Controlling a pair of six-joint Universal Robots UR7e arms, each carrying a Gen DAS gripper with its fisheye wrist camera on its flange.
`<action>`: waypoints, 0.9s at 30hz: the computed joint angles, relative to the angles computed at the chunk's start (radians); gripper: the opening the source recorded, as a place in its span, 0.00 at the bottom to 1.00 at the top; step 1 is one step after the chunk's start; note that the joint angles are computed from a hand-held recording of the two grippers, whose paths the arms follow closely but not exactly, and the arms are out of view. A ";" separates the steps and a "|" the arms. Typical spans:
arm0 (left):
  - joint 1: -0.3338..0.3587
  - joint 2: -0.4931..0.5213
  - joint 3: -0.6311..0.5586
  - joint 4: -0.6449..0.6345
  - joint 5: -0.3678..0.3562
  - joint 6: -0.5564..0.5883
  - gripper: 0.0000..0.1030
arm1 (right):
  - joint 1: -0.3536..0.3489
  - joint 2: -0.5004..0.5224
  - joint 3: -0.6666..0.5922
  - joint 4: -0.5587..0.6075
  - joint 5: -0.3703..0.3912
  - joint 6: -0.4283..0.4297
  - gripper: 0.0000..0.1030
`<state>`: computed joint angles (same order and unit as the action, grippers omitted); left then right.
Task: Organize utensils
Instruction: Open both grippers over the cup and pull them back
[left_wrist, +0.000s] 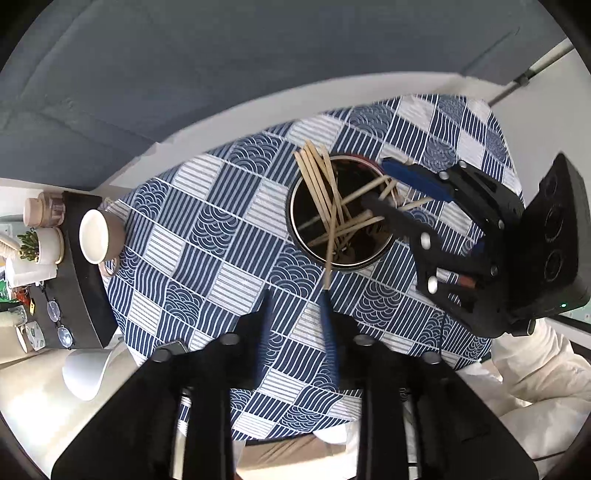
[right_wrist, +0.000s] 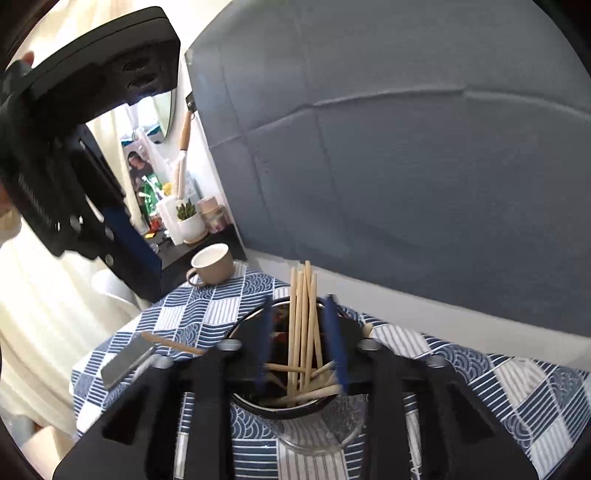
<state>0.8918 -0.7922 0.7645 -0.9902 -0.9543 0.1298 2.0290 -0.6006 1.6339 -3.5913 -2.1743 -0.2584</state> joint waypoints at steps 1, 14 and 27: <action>0.000 -0.009 0.006 -0.015 0.000 0.007 0.42 | 0.007 -0.002 0.001 -0.008 -0.010 -0.010 0.42; 0.015 -0.201 0.198 -0.388 -0.114 0.224 0.84 | 0.110 -0.036 -0.023 0.046 -0.182 -0.001 0.87; 0.046 -0.513 0.723 -1.218 -0.310 0.542 0.94 | 0.243 0.015 -0.082 0.052 -0.458 0.108 0.92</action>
